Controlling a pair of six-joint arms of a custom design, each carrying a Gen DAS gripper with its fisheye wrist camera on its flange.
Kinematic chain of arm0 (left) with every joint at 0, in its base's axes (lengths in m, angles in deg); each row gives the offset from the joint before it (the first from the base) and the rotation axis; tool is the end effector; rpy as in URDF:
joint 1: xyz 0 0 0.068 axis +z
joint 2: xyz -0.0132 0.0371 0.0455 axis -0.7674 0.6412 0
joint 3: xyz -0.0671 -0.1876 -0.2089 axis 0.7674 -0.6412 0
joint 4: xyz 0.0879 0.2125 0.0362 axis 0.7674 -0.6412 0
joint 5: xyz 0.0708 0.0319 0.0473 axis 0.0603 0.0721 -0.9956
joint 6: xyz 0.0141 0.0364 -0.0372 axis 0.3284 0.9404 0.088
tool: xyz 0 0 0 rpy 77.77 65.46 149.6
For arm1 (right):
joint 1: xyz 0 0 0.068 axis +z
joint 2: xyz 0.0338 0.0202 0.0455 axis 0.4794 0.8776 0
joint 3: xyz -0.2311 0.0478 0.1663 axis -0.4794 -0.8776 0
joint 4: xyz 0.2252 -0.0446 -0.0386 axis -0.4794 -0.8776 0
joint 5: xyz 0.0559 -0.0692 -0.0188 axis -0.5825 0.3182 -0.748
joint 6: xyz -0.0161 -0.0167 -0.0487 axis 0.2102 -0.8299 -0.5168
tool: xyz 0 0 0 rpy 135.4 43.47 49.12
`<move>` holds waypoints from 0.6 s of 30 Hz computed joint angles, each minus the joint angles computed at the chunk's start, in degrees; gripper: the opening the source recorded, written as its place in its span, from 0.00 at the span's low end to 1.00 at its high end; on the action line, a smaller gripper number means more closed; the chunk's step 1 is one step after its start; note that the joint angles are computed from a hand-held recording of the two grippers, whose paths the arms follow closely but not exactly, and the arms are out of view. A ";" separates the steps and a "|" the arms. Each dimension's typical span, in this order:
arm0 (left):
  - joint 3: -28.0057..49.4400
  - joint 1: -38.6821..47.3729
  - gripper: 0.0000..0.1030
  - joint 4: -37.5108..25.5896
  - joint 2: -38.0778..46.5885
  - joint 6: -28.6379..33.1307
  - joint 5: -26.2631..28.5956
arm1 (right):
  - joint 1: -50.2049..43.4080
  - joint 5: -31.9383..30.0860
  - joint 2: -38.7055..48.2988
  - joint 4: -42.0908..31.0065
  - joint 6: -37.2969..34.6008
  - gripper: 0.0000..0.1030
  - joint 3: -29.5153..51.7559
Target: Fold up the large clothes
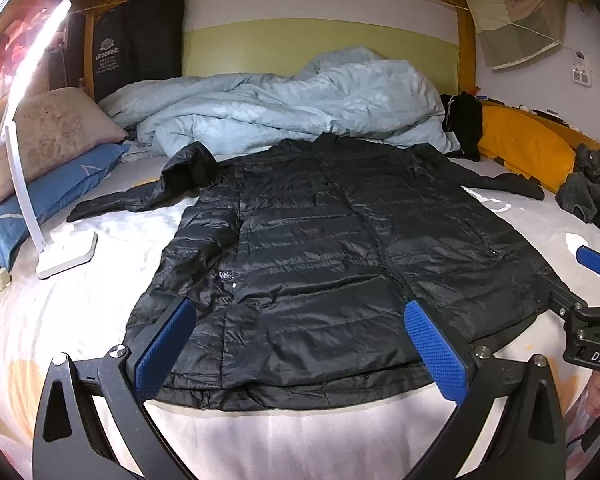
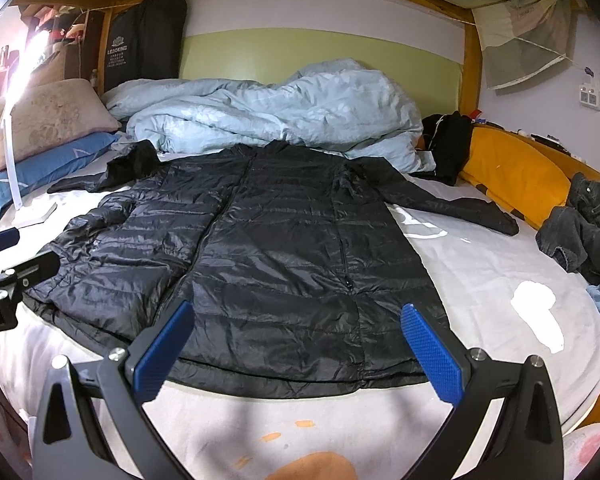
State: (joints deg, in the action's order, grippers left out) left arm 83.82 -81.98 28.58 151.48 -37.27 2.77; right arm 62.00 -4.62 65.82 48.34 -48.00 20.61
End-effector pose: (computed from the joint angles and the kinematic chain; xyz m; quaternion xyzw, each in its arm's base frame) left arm 0.2531 -0.1444 0.1373 0.0835 0.8701 -0.0449 0.4836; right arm 0.2509 0.1411 0.1406 0.0091 0.8700 -0.0604 0.4892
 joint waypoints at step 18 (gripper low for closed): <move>-4.07 -1.62 1.00 7.83 -1.74 1.67 -3.17 | 0.43 -0.94 -0.73 -1.07 -1.48 1.00 0.27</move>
State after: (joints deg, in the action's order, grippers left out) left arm 79.75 -83.60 36.40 149.74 -35.60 -0.40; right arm 62.43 -5.56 65.09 47.27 -49.48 20.88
